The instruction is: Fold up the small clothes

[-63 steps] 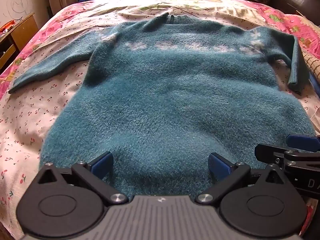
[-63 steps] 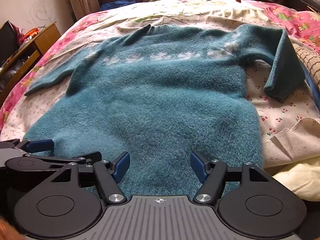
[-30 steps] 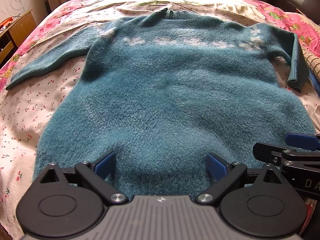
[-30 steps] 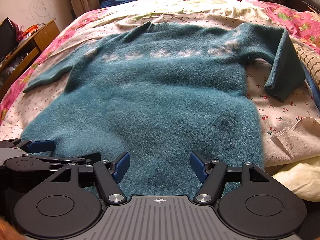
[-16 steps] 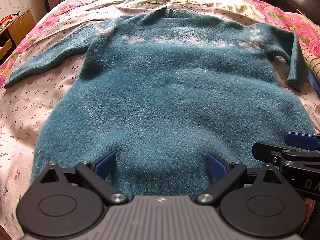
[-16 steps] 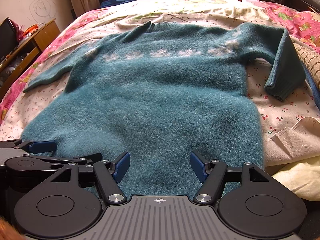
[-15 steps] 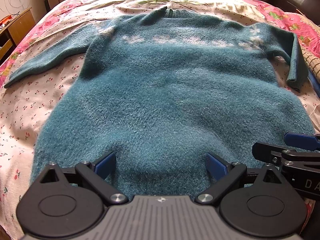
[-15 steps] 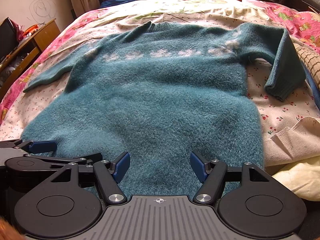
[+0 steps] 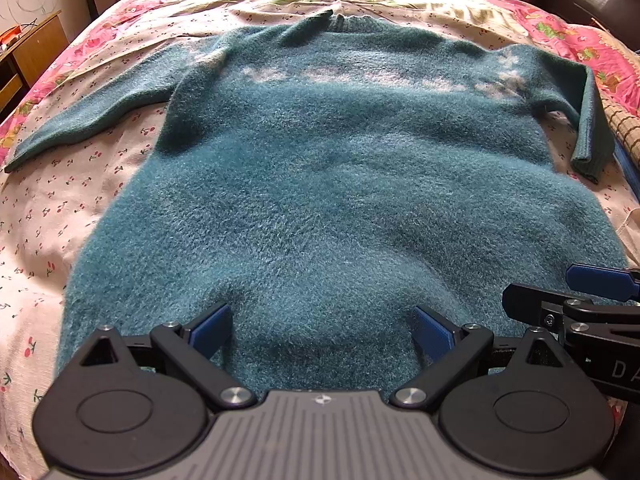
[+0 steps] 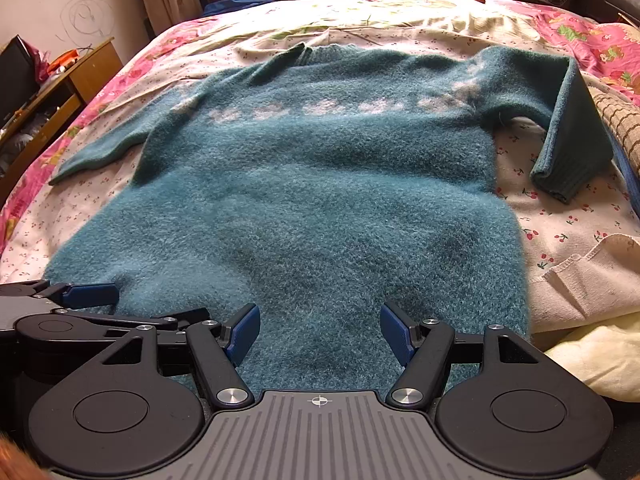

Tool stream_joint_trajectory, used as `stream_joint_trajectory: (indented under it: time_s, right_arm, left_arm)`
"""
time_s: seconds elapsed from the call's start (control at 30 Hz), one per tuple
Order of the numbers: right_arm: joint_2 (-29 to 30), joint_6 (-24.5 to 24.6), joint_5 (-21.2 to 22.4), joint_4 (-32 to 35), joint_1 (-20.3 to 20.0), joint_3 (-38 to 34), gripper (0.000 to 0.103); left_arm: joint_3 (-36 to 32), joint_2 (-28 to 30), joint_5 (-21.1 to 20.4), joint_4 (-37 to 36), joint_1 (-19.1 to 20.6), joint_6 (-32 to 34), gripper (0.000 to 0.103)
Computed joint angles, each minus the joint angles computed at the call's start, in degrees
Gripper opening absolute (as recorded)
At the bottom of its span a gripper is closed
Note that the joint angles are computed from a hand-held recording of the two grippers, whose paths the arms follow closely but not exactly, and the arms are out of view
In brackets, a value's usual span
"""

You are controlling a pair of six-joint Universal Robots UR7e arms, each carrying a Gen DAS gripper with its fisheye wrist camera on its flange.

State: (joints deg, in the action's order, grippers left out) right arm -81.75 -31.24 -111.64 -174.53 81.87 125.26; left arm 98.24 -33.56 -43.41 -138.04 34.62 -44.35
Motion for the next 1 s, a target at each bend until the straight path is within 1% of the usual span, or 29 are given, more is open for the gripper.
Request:
stream_joint_trajectory:
  time_s: [1.0]
  right_arm:
    - [-0.08,0.08,0.08,0.33,0.07,-0.11,0.067]
  left_arm:
    - [0.2,-0.09,-0.49,-0.64,0.14,-0.08,0.103]
